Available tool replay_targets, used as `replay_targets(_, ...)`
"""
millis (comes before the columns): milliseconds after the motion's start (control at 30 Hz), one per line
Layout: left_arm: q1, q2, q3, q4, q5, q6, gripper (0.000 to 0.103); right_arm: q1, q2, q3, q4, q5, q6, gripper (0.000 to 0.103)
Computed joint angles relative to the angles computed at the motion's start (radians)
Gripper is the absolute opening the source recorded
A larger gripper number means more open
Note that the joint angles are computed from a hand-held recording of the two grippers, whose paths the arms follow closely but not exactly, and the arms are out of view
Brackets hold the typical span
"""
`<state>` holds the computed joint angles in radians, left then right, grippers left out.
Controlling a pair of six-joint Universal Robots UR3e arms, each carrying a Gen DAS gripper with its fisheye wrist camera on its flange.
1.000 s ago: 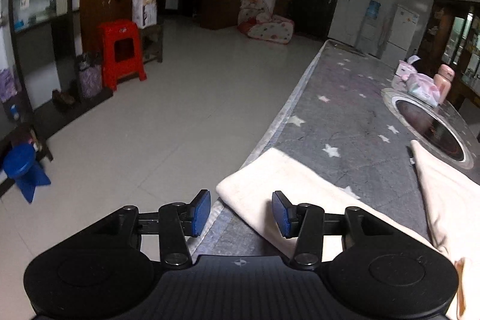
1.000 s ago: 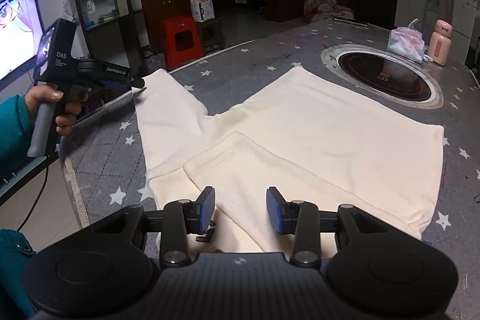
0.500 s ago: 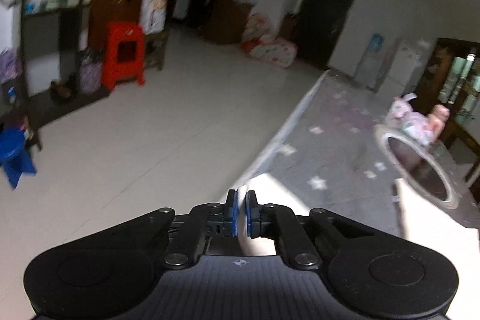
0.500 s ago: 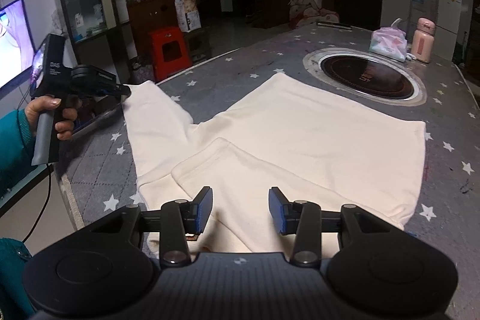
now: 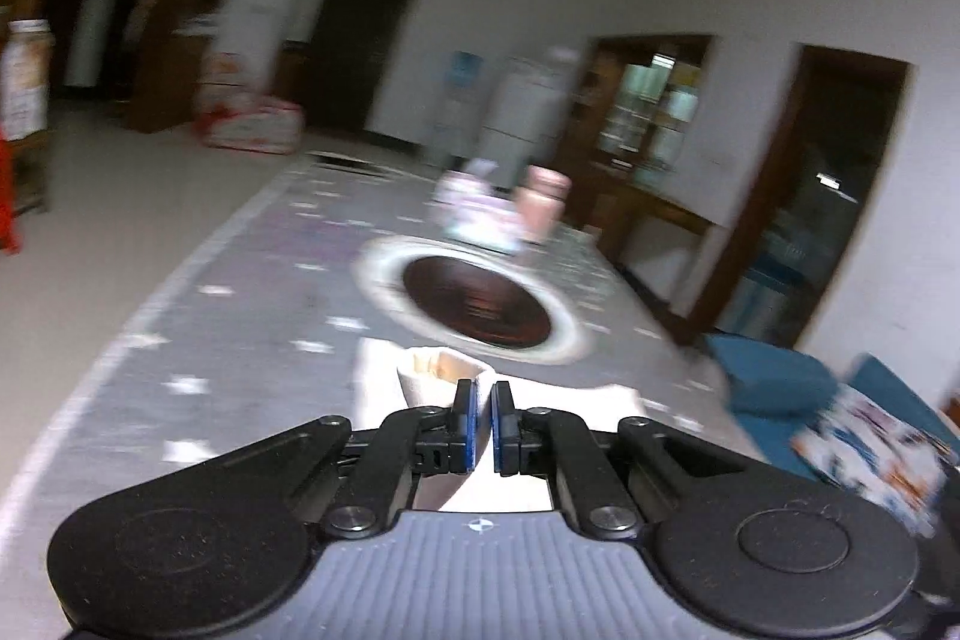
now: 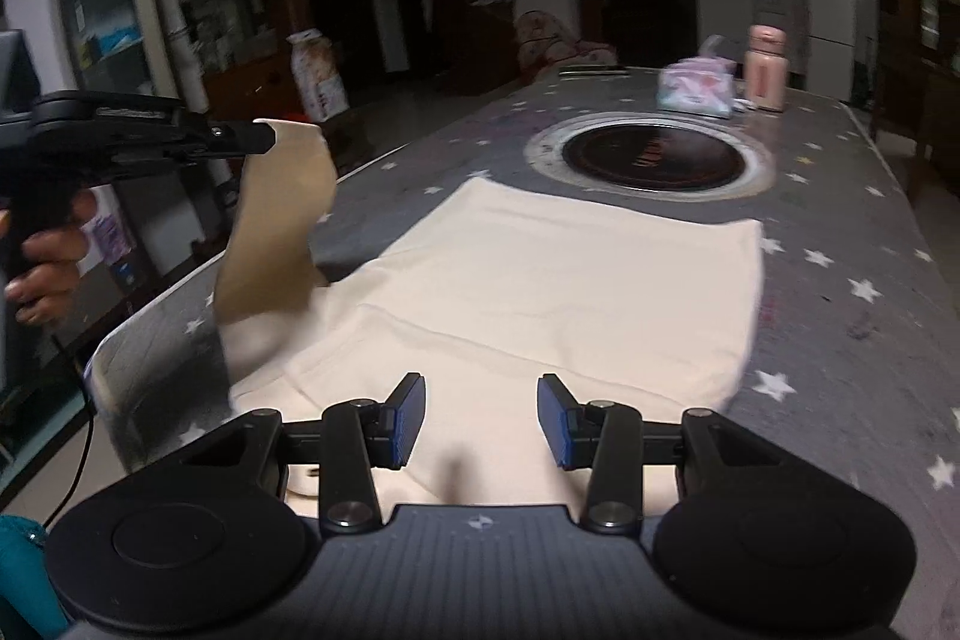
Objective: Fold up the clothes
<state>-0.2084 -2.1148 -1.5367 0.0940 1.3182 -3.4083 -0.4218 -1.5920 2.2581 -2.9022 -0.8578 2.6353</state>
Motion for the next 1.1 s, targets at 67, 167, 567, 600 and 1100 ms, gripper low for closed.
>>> replay_targets(67,-0.039,-0.037,0.051,-0.010,-0.034,0.012,0.005,-0.047,-0.022,0.030,0.002,0.015,-0.004,0.041)
replay_targets(167,-0.087,-0.094,0.125,-0.045,-0.078,0.037,0.005,-0.109,-0.053,0.070,0.012,0.027,-0.020,0.041)
replay_targets(567,-0.175,-0.290,0.360,-0.316,-0.205,0.138,0.008,-0.239,-0.099,0.131,0.024,0.032,-0.022,0.041)
replay_targets(600,-0.170,-0.288,0.357,-0.338,-0.218,0.150,0.009,-0.237,-0.091,0.129,0.014,0.028,-0.016,0.041)
replay_targets(1100,-0.053,-0.156,0.183,-0.283,-0.214,0.236,0.041,-0.132,-0.011,0.060,-0.064,0.013,0.063,0.041)
